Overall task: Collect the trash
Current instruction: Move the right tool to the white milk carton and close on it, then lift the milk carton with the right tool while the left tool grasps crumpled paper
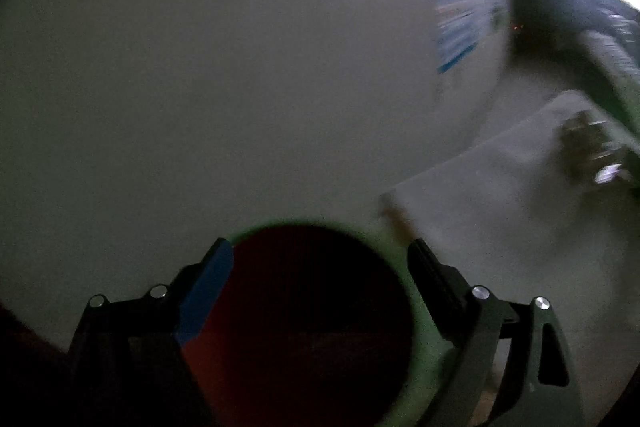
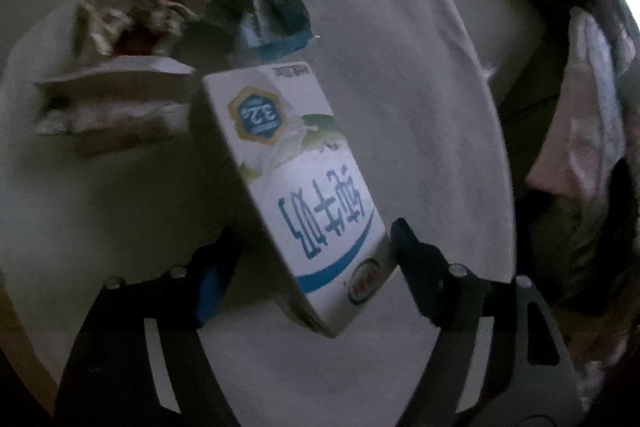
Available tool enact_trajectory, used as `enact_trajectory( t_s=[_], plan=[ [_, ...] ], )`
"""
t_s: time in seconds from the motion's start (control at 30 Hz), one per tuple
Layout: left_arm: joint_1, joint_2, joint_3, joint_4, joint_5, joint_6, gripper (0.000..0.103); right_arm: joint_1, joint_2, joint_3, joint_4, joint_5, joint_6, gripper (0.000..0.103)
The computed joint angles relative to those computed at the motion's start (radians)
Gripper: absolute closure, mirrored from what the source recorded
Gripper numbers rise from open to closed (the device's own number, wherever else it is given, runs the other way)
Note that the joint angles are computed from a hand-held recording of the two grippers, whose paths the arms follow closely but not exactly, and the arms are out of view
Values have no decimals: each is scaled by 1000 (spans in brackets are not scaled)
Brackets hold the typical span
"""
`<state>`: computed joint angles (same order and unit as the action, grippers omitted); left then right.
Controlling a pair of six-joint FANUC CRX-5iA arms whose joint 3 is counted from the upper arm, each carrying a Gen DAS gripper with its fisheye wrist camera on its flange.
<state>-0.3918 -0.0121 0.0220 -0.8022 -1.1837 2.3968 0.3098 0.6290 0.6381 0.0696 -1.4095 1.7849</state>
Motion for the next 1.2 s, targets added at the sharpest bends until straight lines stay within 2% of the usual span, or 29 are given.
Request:
enact_trajectory(
  t_s=[0.13, 0.2, 0.23, 0.3, 0.37, 0.43, 0.6, 0.7, 0.83, 0.9, 1.0, 1.1, 1.13, 1.17, 1.2],
  plan=[
    [-1, 40, 56, 122, 127, -160, 18, -44, -109, -93, -160, 36, -12, 39],
    [22, 85, 96, 248, 213, -313, 18, -69, -188, -173, -225, 64, -17, 43],
    [36, 118, 124, 326, 243, -404, 18, -73, -239, -237, -239, 93, -20, 51],
    [47, 176, 161, 445, 278, -536, 18, -64, -329, -360, -229, 147, -43, 56],
    [55, 268, 246, 526, 276, -664, 18, -53, -413, -470, -237, 187, -74, 57],
    [63, 366, 341, 608, 238, -775, 18, -60, -455, -523, -276, 191, -88, 58],
    [63, 529, 536, 644, 139, -768, 19, -74, -520, -590, -406, 179, -108, 59],
    [112, 553, 549, 766, 148, -763, 19, -92, -554, -613, -465, 170, -119, 52],
    [147, 637, 647, 829, 89, -684, 19, -121, -553, -601, -494, 188, -148, 51],
    [155, 695, 717, 845, 26, -659, 28, -140, -554, -595, -515, 194, -147, 51],
    [155, 763, 797, 862, -50, -650, 33, -151, -561, -596, -525, 205, -147, 50],
    [153, 773, 798, 875, -61, -651, 55, -158, -563, -596, -527, 207, -155, 47],
    [155, 761, 775, 880, -41, -642, 68, -158, -562, -596, -525, 206, -160, 47],
    [155, 757, 768, 880, -41, -638, 75, -155, -559, -597, -524, 208, -164, 47],
    [158, 747, 751, 885, -34, -634, 76, -153, -560, -598, -520, 209, -170, 47]
  ],
)
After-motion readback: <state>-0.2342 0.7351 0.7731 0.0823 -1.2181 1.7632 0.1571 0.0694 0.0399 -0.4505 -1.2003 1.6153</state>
